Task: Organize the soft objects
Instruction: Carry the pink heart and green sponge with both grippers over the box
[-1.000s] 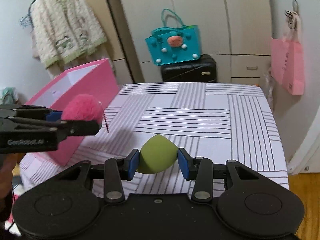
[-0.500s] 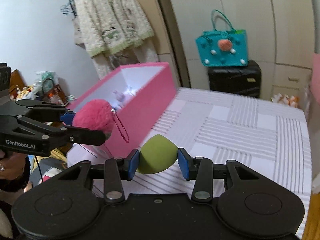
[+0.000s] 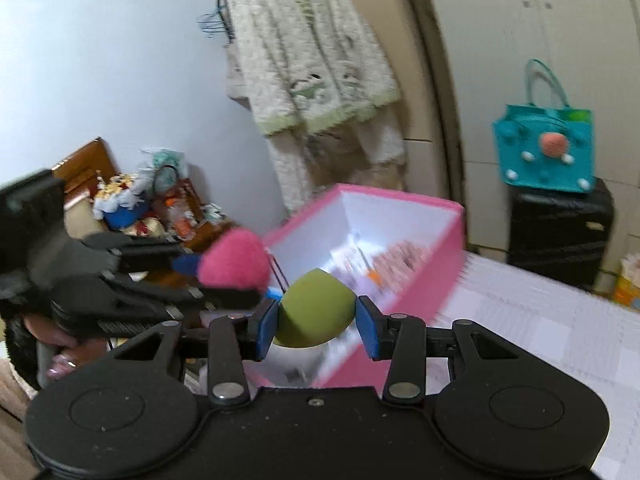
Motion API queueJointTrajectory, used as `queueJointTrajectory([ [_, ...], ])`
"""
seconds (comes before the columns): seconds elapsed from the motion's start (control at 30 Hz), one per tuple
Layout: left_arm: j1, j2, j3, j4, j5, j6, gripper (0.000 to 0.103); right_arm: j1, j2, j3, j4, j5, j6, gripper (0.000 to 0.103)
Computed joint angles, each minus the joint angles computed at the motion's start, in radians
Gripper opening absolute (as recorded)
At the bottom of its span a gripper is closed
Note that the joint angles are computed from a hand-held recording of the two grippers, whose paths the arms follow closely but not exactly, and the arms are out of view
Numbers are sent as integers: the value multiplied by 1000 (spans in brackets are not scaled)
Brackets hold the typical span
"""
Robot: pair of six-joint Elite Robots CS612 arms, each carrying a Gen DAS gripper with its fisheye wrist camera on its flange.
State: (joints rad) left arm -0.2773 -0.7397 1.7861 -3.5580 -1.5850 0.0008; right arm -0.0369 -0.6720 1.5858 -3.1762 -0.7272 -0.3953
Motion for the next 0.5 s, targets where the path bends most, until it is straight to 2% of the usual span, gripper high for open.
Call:
queueJointTrajectory([
  [0.1, 13, 16, -61, 120, 10, 41, 43, 26, 32, -78, 44, -14, -4, 48],
  [0.23, 38, 52, -161, 245, -17, 38, 43, 58, 70, -175, 134, -58, -5, 48],
  [0.4, 48, 104, -267, 309, 26, 54, 43, 96, 116, -294, 232, -166, -1, 48],
  [0.5, 53, 123, -325, 411, 26, 61, 43, 112, 141, -356, 278, -233, 3, 48],
])
